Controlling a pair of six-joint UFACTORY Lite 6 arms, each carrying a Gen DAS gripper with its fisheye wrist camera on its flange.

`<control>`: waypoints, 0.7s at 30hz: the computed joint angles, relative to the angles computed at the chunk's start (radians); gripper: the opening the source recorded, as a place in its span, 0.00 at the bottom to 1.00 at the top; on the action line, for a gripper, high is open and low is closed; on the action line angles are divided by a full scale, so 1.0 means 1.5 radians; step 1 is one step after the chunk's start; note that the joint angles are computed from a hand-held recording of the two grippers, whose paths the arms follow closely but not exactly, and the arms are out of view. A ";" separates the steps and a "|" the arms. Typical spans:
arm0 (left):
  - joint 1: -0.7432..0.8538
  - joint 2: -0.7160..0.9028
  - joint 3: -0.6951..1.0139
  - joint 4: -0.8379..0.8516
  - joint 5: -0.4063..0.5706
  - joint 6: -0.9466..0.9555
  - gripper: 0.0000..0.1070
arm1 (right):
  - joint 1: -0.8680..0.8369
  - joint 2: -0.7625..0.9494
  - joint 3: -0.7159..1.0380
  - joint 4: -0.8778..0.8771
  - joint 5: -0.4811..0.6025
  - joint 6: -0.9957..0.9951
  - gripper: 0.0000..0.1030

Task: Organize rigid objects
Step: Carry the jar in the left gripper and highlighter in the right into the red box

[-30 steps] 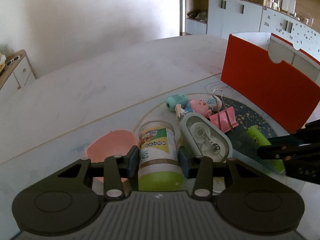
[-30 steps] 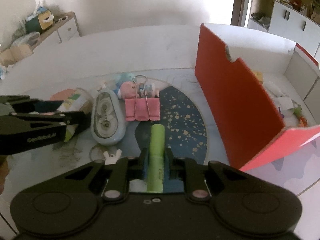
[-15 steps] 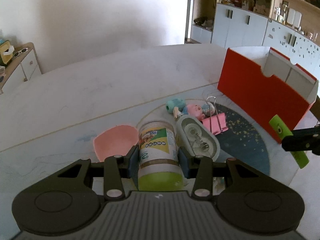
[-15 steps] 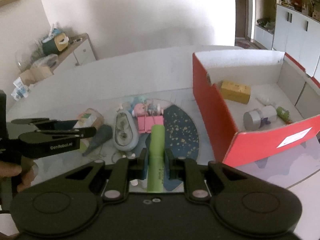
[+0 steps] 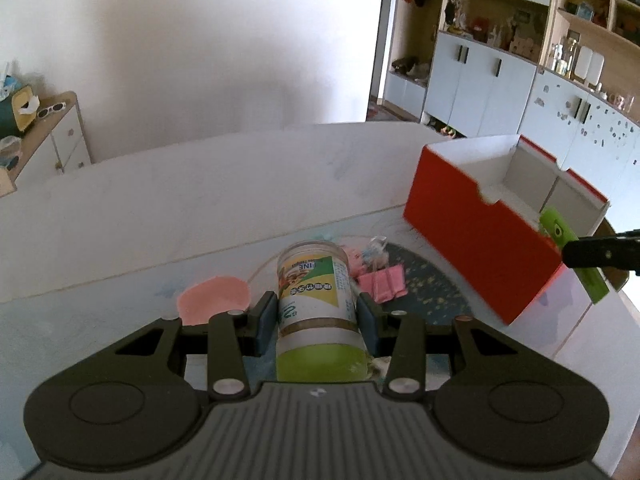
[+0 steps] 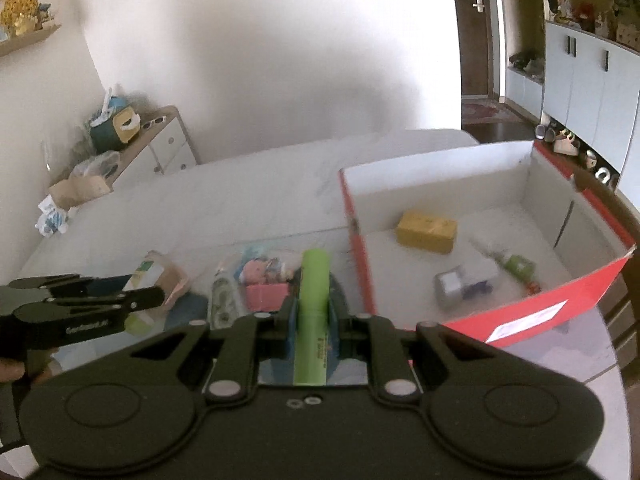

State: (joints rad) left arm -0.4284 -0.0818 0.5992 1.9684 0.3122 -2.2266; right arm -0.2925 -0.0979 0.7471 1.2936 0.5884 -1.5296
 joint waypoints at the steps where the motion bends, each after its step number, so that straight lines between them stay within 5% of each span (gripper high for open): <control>1: -0.014 0.003 0.010 -0.034 0.008 0.026 0.40 | -0.015 0.008 0.012 -0.005 0.011 -0.004 0.16; 21: -0.178 0.330 0.461 -0.438 0.073 0.365 0.40 | -0.193 0.349 0.385 -0.068 0.111 -0.028 0.16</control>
